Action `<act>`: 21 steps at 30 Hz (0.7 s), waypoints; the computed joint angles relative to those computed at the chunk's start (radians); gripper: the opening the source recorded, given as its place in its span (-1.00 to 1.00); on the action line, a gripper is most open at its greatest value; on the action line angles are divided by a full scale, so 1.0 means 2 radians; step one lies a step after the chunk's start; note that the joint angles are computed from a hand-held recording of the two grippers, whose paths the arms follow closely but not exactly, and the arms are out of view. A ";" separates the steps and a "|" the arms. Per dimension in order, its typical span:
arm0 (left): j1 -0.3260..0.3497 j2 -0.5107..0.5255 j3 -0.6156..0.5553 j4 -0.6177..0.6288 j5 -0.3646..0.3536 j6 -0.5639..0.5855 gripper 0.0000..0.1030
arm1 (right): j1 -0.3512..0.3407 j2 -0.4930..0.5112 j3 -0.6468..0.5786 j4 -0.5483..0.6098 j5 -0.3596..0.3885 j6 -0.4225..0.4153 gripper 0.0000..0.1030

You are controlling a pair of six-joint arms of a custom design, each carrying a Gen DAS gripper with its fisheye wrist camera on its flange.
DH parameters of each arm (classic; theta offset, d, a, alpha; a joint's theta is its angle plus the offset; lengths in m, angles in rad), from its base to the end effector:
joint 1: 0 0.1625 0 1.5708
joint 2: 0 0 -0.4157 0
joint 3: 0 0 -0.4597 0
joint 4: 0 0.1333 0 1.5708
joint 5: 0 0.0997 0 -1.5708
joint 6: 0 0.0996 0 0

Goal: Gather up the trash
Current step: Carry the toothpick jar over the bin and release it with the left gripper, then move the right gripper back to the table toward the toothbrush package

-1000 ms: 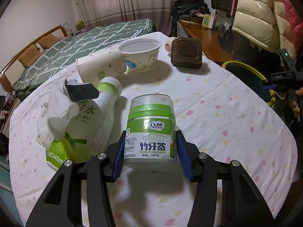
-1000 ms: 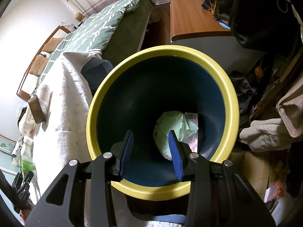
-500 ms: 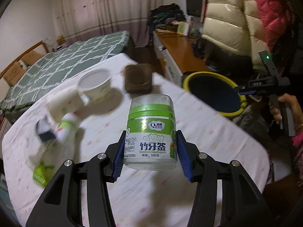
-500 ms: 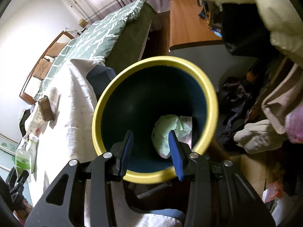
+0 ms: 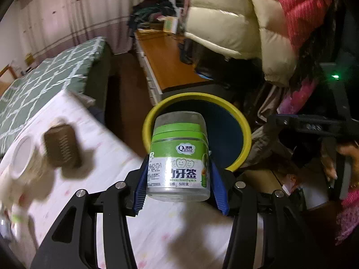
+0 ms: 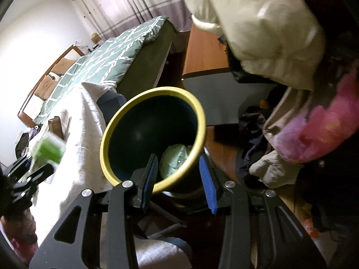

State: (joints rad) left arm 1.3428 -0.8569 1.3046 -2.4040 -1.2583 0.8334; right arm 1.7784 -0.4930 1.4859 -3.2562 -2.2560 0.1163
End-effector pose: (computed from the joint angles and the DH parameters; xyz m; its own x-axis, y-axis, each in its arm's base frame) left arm -0.0244 -0.8306 0.2274 -0.4858 0.7370 -0.4699 0.8463 0.5310 -0.0420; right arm 0.2220 -0.7128 -0.0215 -0.8537 0.3216 0.4097 -0.0600 0.7207 -0.6907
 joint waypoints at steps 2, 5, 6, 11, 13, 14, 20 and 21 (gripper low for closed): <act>-0.006 0.016 -0.006 -0.003 0.007 0.000 -0.03 | -0.001 -0.007 0.012 -0.010 -0.004 0.001 -0.25; -0.014 0.046 -0.029 0.007 0.011 -0.008 -0.03 | -0.003 -0.014 0.027 -0.020 -0.010 0.004 -0.19; -0.016 0.053 -0.032 0.003 0.013 -0.008 -0.03 | -0.005 -0.017 0.032 -0.021 -0.009 0.006 -0.19; -0.020 0.090 -0.065 -0.003 0.017 -0.020 0.00 | -0.009 -0.022 0.041 -0.022 -0.009 0.014 -0.15; -0.020 0.096 -0.070 -0.017 0.017 -0.023 0.39 | -0.009 -0.019 0.038 -0.022 -0.007 0.013 -0.11; -0.020 0.095 -0.068 -0.028 0.015 -0.025 0.46 | -0.008 -0.017 0.035 -0.021 -0.007 0.013 -0.11; -0.010 0.047 -0.042 -0.050 -0.011 -0.030 0.52 | -0.004 -0.004 0.021 -0.011 0.003 0.007 -0.11; -0.007 0.033 -0.030 -0.061 -0.018 -0.028 0.54 | -0.004 -0.002 0.018 -0.009 0.005 0.006 -0.11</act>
